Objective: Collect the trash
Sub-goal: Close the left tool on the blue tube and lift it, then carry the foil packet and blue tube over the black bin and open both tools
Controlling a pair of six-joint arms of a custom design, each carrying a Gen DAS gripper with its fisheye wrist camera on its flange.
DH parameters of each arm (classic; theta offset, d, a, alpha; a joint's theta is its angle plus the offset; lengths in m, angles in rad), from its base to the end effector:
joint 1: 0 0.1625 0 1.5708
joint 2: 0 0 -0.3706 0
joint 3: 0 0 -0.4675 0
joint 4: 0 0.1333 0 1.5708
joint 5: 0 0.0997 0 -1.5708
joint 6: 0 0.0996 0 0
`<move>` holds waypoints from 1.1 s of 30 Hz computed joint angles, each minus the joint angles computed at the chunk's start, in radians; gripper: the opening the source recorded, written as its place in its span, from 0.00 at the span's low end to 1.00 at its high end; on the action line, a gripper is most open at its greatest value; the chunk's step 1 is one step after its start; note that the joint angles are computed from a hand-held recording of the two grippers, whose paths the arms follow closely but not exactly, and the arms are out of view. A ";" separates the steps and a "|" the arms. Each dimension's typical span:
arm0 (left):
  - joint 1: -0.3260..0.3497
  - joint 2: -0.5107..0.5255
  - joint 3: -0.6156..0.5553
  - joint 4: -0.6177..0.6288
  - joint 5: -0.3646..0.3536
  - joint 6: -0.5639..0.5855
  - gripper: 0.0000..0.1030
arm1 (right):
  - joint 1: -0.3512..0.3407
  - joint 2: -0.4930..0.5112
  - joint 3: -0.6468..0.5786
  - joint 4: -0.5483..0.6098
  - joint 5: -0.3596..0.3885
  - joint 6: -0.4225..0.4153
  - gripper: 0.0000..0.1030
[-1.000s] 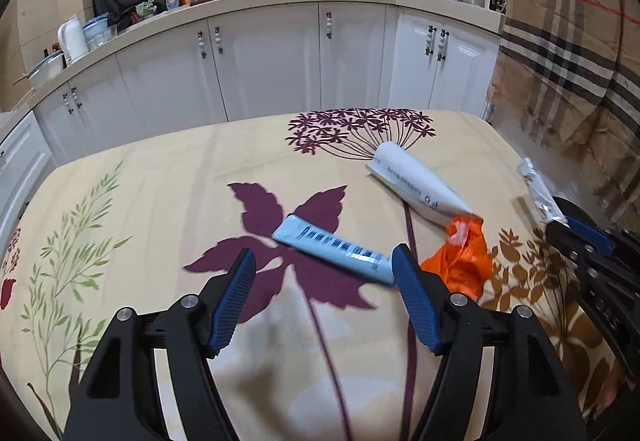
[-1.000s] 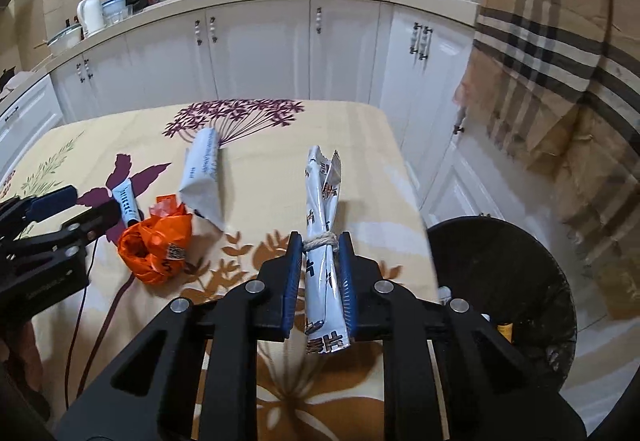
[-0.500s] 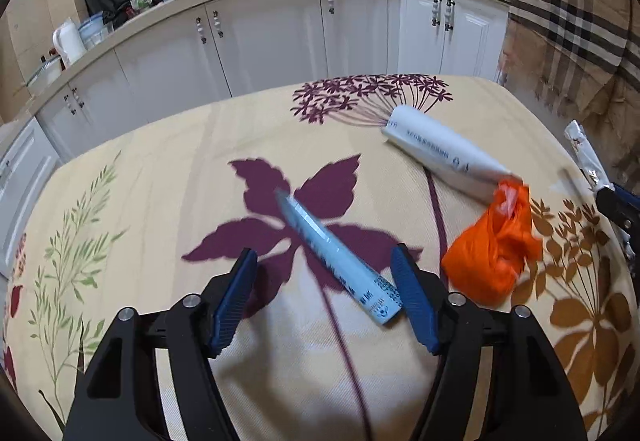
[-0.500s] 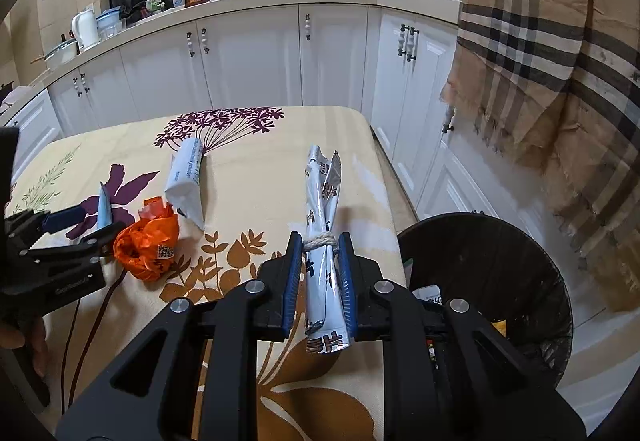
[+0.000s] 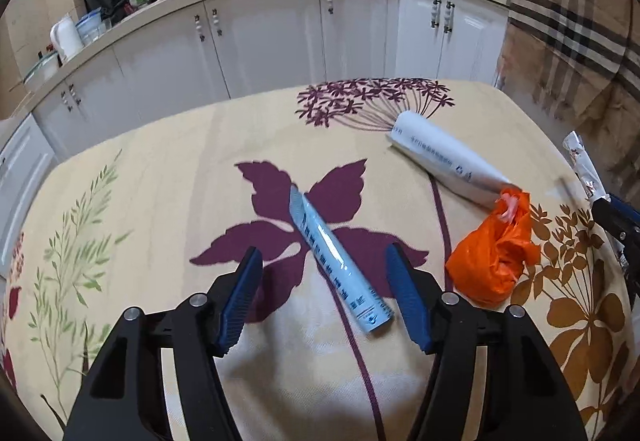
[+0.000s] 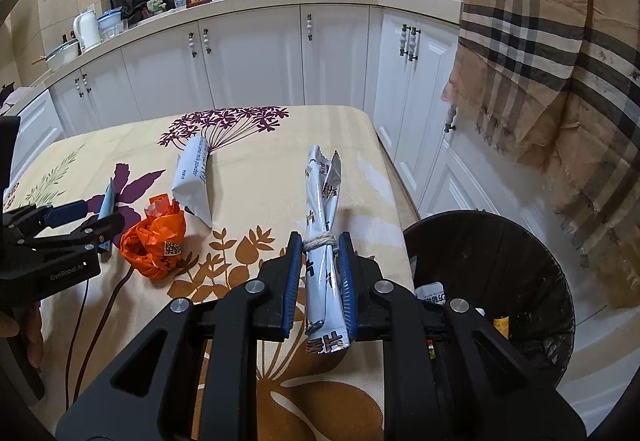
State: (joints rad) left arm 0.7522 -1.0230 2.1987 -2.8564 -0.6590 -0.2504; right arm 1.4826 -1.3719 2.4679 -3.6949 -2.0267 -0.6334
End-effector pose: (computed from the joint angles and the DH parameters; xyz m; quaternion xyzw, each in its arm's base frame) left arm -0.2047 -0.4819 -0.0023 0.2281 0.8674 -0.2664 0.3532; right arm 0.0525 -0.4213 0.1492 0.1214 -0.8468 0.3787 0.3532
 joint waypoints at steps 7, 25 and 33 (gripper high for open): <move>0.006 -0.020 0.028 -0.021 -0.004 0.001 0.21 | 0.003 -0.001 0.002 -0.001 -0.002 0.003 0.18; -0.056 -0.067 0.114 -0.189 -0.010 0.087 0.04 | -0.004 -0.061 0.066 -0.036 0.027 0.013 0.18; -0.131 -0.045 0.126 -0.282 0.016 0.113 0.04 | -0.003 -0.125 0.112 -0.072 0.028 0.012 0.18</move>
State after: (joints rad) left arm 0.6209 -1.0684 2.3247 -3.1387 -0.6429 -0.1370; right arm 1.4800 -1.4970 2.5800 -3.7669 -1.9990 -0.6214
